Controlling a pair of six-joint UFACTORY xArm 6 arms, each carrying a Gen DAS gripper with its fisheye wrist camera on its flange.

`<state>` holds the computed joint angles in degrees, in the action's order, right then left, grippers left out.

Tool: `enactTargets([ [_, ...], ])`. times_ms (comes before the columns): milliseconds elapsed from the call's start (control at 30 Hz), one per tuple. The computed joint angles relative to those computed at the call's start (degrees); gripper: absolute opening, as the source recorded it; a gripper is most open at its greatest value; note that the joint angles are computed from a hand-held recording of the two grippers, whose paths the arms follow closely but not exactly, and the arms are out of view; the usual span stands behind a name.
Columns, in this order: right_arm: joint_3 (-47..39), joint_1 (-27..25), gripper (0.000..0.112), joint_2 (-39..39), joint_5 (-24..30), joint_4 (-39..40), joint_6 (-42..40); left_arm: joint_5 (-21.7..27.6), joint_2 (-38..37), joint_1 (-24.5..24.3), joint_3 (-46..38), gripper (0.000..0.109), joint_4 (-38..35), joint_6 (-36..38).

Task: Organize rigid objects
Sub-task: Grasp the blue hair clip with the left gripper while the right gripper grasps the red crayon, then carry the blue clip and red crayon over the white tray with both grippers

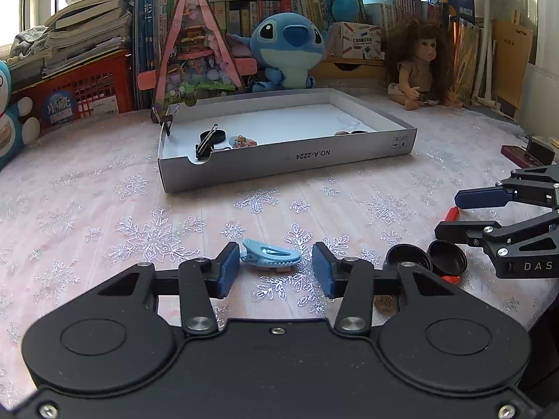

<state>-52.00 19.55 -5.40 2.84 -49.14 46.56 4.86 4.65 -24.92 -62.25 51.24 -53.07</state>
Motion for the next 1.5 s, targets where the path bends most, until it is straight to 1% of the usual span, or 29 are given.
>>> enactTargets([
  [100,0.01,0.36,0.054,-0.15,0.56,0.17,0.22,-0.02,0.02,-0.06,-0.04,0.036,0.27,-0.44],
  [167,0.09,0.51,0.051,-0.14,0.52,1.32,-0.90,0.02,0.09,-0.15,-0.14,0.036,0.05,-0.31],
  [400,-0.04,0.42,0.050,-0.27,0.57,-0.32,1.10,0.19,-0.11,-0.22,-0.12,0.036,-0.25,-0.92],
  [600,-0.93,0.08,0.050,-0.19,1.20,-3.32,4.78,0.79,-0.32,-0.07,-0.95,0.036,1.65,-3.06],
  [800,-3.38,-0.28,0.050,0.46,2.91,-7.53,9.55,1.93,-0.05,0.03,-2.79,0.036,0.24,-2.63],
  [1000,-6.64,-0.49,0.050,1.73,5.19,-9.34,11.92,3.57,1.33,0.08,-6.68,0.036,0.95,-3.16],
  [1267,-12.36,-1.25,0.050,4.73,7.75,-11.52,15.14,4.39,5.56,0.66,-14.03,0.036,-0.63,-1.37],
  [1400,-15.49,-2.10,0.049,6.86,7.80,-10.43,14.91,4.98,8.71,1.19,-18.73,0.036,-5.12,2.01],
  [1500,-17.79,-2.45,0.049,8.64,7.94,-8.80,13.76,5.29,11.24,1.81,-22.34,0.036,-6.93,3.43],
])
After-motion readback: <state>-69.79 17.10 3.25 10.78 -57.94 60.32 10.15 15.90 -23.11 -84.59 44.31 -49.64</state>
